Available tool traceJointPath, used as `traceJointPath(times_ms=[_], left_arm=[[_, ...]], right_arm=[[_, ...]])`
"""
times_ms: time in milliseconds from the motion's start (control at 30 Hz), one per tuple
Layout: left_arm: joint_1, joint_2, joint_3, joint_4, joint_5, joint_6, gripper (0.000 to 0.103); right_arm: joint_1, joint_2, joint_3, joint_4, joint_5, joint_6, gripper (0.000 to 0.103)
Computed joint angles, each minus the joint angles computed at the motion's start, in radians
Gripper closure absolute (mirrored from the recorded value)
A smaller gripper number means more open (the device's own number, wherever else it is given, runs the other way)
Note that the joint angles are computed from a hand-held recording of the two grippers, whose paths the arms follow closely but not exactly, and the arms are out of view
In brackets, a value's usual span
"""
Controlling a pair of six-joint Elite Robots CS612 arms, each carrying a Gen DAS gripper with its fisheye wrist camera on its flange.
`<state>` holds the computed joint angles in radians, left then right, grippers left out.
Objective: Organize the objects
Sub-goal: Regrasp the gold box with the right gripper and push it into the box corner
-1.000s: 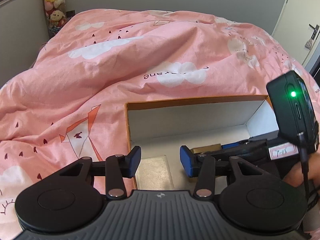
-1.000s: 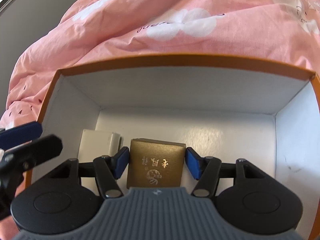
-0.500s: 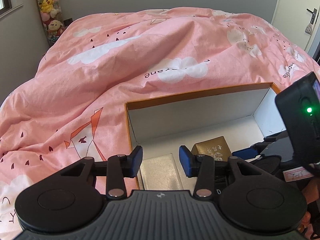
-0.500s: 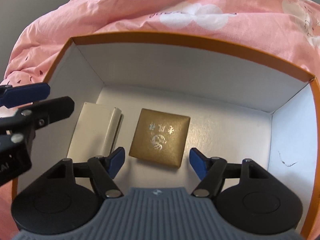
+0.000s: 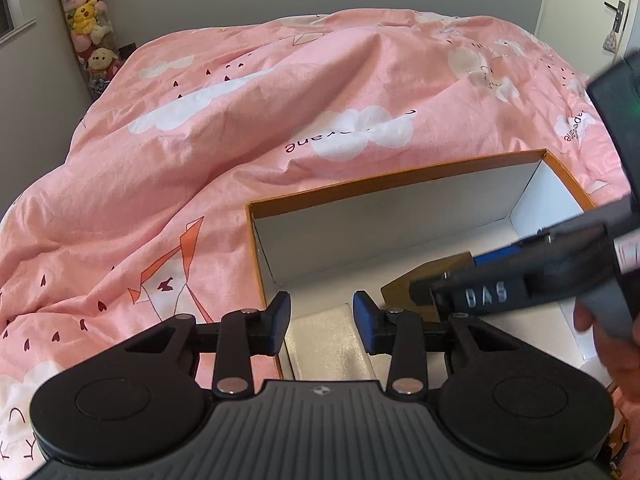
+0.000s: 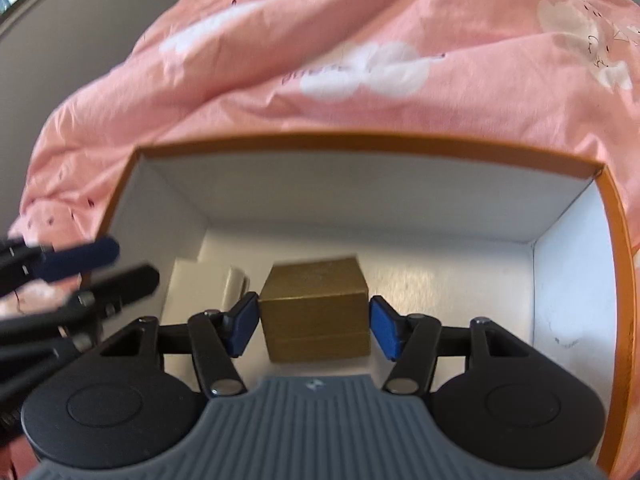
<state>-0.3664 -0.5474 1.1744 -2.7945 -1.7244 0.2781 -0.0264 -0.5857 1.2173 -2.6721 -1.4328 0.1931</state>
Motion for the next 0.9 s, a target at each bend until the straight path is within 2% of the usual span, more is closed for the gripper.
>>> traceJointPath(times_ms=[133, 300, 333, 500, 667, 800, 900], left_arm=[[-0.007, 0.002, -0.002, 0.013, 0.022, 0.038, 0.059], [-0.012, 0.011, -0.022, 0.053, 0.019, 0.070, 0.059], [-0.014, 0.013, -0.027, 0.066, 0.020, 0.073, 0.062], [-0.020, 0.028, -0.048, 0.093, 0.024, 0.090, 0.067], [-0.014, 0.048, -0.083, 0.118, -0.020, 0.063, 0.073], [-0.014, 0.053, -0.090, 0.113, -0.015, 0.056, 0.073], [-0.018, 0.051, -0.086, 0.101, 0.010, 0.059, 0.075]], right_arm=[[-0.012, 0.019, -0.038, 0.011, 0.045, 0.081, 0.042], [-0.009, 0.043, -0.074, -0.025, 0.041, 0.172, 0.042], [-0.008, 0.047, -0.079, -0.026, 0.045, 0.181, 0.042], [-0.008, 0.069, -0.106, -0.038, 0.088, 0.218, 0.042], [-0.013, 0.090, -0.122, -0.059, 0.139, 0.237, 0.040], [-0.022, 0.091, -0.114, -0.092, 0.188, 0.257, 0.040], [-0.026, 0.084, -0.103, -0.098, 0.198, 0.244, 0.042]])
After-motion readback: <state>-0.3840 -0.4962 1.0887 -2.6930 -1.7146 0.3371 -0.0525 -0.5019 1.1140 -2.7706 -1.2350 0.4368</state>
